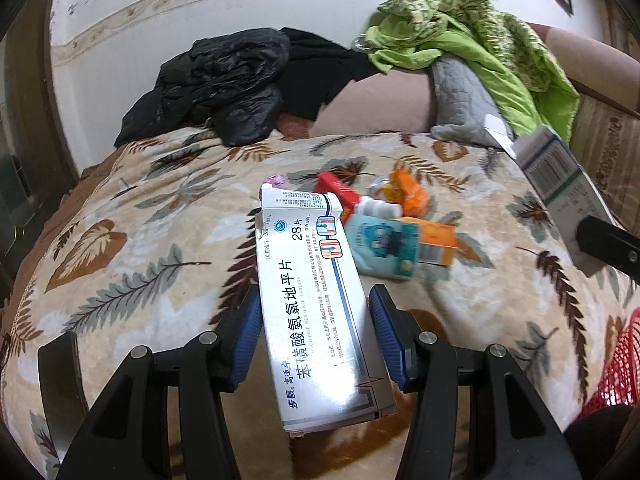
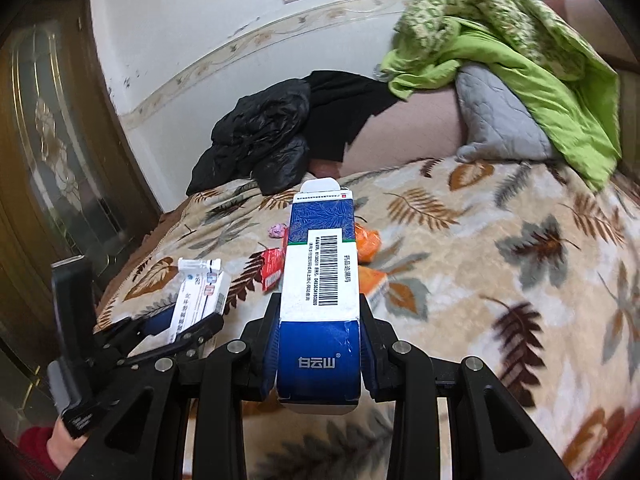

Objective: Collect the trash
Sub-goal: 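Carry both boxes to the red wastebasket and open both grippers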

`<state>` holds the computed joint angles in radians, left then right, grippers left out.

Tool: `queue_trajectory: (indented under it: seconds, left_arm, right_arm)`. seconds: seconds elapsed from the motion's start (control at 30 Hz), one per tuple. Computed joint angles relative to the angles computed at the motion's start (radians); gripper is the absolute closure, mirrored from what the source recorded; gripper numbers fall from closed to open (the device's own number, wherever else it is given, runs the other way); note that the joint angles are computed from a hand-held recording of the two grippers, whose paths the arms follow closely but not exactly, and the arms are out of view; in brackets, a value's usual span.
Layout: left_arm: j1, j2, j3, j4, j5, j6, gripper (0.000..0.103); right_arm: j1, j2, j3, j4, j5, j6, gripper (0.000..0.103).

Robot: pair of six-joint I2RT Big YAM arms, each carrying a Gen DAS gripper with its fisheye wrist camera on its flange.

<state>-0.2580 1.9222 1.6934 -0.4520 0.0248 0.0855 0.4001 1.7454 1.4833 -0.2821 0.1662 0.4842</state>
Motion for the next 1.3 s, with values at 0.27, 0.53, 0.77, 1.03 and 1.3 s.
queue_trajectory:
  seconds: [0.27,0.53,0.77,1.03,1.3]
  left_arm:
    - [-0.061,-0.093,-0.095,0.022,0.054,0.049,0.051]
    - [-0.175,-0.157,-0.118,-0.030,0.165,0.111,0.051]
    - [-0.316,-0.143,-0.066,-0.155,0.269,0.173,0.051]
    - [-0.454,-0.061,0.027,-0.338,0.327,0.219,0.050]
    - [-0.499,0.017,0.130,-0.443,0.364,0.227,0.024]
  right_arm:
    - [-0.018,-0.263,-0.274,0.020,0.073,0.047,0.067]
    - [-0.084,-0.535,-0.534,-0.102,0.174,0.189,0.067]
    - [-0.156,-0.721,-0.673,-0.233,0.222,0.297,0.067]
    - [-0.230,-0.809,-0.771,-0.271,0.189,0.373,0.067]
    - [-0.279,-0.819,-0.808,-0.294,0.147,0.408,0.058]
